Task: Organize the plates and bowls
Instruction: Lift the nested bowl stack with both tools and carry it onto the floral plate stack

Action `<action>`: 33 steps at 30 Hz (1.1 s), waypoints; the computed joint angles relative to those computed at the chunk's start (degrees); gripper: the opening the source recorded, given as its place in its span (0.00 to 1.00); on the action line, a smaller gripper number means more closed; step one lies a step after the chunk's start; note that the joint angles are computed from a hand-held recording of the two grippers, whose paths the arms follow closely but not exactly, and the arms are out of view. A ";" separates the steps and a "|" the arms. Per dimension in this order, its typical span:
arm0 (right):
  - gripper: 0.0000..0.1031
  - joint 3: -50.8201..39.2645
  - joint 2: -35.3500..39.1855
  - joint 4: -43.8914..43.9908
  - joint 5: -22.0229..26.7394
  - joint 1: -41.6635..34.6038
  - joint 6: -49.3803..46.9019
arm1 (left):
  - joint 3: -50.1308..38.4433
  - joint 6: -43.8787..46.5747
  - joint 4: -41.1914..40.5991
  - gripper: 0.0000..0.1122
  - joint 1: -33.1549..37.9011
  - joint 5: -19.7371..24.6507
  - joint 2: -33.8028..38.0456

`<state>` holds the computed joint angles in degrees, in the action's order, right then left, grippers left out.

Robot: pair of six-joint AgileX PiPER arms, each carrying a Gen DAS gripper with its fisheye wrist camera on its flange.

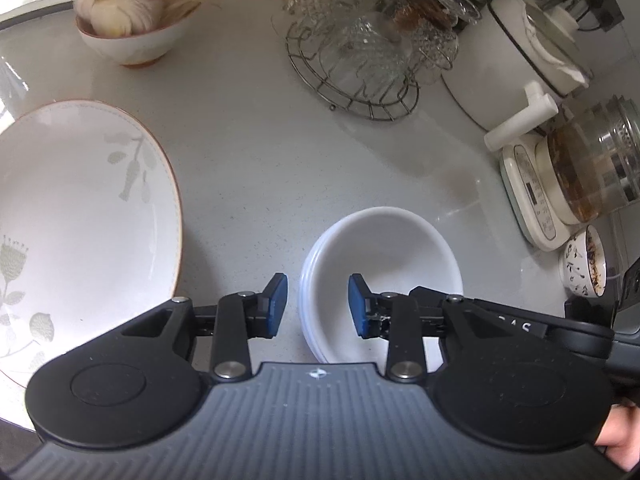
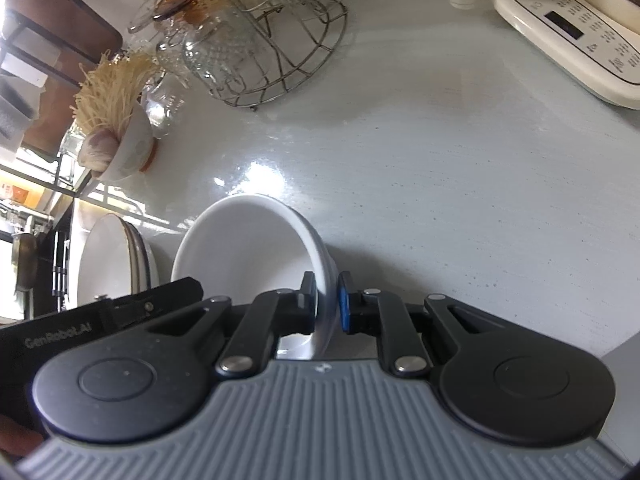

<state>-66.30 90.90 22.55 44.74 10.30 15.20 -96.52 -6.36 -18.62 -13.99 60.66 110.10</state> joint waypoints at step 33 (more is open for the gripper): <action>0.14 -3.84 -2.17 -0.28 2.64 1.20 -0.92 | -1.27 0.63 0.53 0.13 0.86 2.63 -0.97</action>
<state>-70.14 88.73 22.28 47.38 11.50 14.27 -97.79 -5.73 -18.09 -13.13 63.29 109.13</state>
